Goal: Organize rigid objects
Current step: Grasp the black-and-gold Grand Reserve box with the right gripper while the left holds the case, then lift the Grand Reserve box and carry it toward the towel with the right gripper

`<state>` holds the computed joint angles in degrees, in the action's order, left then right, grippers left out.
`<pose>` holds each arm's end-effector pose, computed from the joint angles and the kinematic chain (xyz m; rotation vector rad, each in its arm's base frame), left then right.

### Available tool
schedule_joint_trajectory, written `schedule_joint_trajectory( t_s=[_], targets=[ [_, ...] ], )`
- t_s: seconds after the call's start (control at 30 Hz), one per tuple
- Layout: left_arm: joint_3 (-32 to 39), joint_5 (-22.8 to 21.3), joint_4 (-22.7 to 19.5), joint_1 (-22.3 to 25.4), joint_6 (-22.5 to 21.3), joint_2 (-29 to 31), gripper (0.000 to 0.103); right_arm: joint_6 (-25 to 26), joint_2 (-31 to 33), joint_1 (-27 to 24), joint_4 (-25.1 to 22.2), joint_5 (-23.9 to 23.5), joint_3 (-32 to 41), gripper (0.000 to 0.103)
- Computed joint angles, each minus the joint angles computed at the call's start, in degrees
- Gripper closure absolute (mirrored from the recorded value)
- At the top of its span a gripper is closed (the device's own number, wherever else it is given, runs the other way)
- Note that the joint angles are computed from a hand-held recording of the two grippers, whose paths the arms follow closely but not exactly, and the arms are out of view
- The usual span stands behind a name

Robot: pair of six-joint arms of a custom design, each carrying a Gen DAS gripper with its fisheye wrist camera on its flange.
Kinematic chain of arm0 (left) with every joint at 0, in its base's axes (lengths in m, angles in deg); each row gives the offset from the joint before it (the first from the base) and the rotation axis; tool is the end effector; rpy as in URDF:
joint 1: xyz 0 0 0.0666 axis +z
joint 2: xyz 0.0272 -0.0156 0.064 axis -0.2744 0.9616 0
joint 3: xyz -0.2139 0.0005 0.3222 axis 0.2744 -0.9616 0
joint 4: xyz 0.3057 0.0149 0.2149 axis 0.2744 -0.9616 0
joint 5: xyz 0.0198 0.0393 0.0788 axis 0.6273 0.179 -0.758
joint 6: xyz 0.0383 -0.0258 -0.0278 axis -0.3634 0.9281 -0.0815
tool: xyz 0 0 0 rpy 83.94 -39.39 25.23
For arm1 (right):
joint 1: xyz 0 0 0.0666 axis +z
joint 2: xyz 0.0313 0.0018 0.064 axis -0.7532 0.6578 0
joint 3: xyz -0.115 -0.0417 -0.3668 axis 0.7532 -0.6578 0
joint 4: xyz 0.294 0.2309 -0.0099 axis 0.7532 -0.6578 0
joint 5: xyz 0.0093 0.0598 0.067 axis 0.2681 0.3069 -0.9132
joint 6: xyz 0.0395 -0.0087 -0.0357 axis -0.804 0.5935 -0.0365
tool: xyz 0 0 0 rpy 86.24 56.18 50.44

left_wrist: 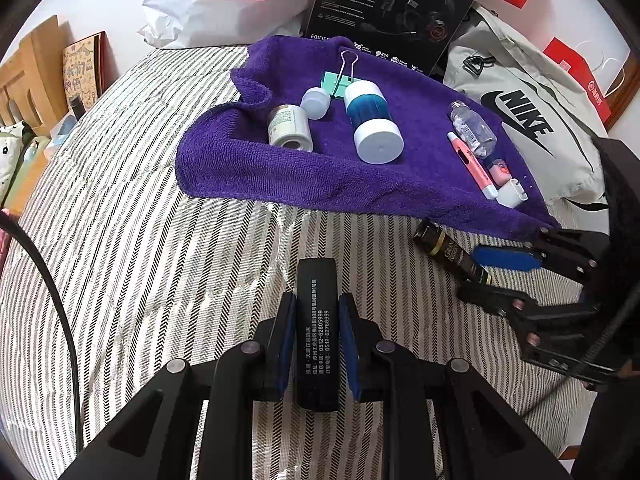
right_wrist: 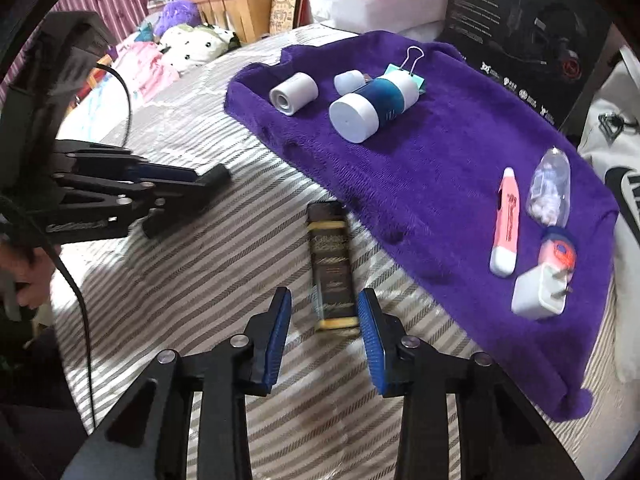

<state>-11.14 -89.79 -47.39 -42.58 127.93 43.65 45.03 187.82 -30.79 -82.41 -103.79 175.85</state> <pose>0.4441 -0.2187 0.2898 -0.3229 2.6299 -0.2287 0.5396 0.1878 0.2921 -1.2955 2.4048 0.3796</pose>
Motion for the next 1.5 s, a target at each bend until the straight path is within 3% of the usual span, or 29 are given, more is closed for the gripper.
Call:
schedule_joint_trajectory(
  t_s=[0.13, 0.2, 0.23, 0.33, 0.43, 0.53, 0.7, 0.93, 1.2, 1.4, 1.5],
  targets=[
    [0.07, 0.21, -0.07, 0.08, -0.04, 0.02, 0.082, -1.05, 0.73, 0.90, 2.20, 0.39, 0.01, 0.068],
    [0.19, 0.09, -0.19, 0.01, -0.04, 0.11, 0.082, -0.53, 0.99, 1.47, 3.47, 0.50, -0.03, 0.072],
    [0.17, 0.11, -0.14, 0.03, -0.10, 0.10, 0.082, 0.39, 0.80, 1.81, 4.49, 0.22, -0.47, 0.080],
    [-0.04, 0.35, 0.04, 0.12, -0.29, -0.06, 0.082, 0.30, 0.44, 2.16, 5.41, 0.90, -1.15, 0.080],
    [-0.16, 0.25, 0.18, 0.10, -0.64, -0.11, 0.082, -6.29, 0.30, 1.28, 3.87, 3.86, -0.73, 0.080],
    [0.14, -0.54, -0.32, -0.22, -0.92, 0.10, 0.082, -16.78, -0.84, -0.64, 2.94, 5.99, -1.94, 0.080],
    [0.71, -1.44, -0.84, -0.55, -1.14, 0.62, 0.082, -24.17, -5.40, -2.22, 5.74, 10.80, -8.47, 0.079],
    [0.63, -2.07, -0.65, -0.93, -2.59, 0.74, 0.082, -21.54, -8.10, -0.67, 6.59, 14.95, -12.25, 0.079],
    [1.12, -3.48, 0.17, -1.35, -4.45, 1.41, 0.082, -16.25, -7.46, -1.66, 4.83, 13.19, -11.22, 0.080],
    [0.88, -1.90, -0.10, -0.80, -5.02, 0.51, 0.082, -17.21, -6.04, -2.87, -0.02, 10.05, -8.40, 0.080],
    [0.52, -1.19, 0.83, -0.74, -5.05, 0.82, 0.082, -17.36, -7.06, -2.69, 2.42, 10.69, -10.31, 0.080]
  ],
)
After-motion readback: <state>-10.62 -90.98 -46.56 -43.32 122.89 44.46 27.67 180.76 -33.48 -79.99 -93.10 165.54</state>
